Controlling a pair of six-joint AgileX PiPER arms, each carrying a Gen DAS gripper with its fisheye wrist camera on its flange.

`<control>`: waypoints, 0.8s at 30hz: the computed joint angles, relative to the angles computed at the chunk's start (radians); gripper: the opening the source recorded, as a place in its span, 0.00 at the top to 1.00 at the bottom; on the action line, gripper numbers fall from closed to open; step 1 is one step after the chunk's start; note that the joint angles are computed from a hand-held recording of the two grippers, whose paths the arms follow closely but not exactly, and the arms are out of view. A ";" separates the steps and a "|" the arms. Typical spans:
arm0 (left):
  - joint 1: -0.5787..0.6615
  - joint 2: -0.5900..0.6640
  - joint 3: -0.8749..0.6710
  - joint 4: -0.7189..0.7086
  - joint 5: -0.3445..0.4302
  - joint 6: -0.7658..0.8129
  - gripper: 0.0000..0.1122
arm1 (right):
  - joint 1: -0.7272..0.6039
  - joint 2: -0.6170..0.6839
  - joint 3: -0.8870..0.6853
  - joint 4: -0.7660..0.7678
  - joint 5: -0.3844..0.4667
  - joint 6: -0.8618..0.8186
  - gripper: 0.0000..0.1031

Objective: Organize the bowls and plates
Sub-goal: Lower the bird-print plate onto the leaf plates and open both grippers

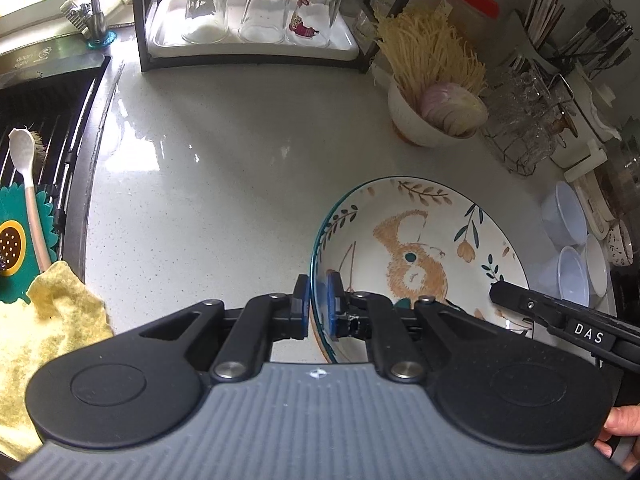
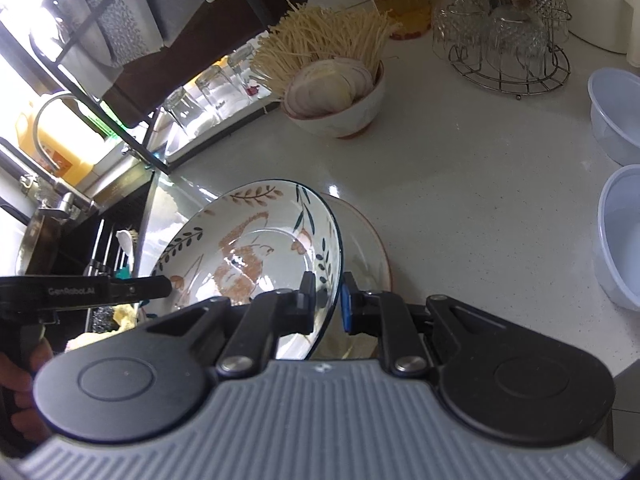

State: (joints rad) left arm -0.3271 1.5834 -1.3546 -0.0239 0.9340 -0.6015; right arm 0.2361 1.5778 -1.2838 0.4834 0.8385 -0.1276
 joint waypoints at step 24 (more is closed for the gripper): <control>-0.062 0.127 -0.098 0.089 0.067 -0.101 0.89 | -0.027 0.071 0.005 0.036 -0.034 -0.115 0.84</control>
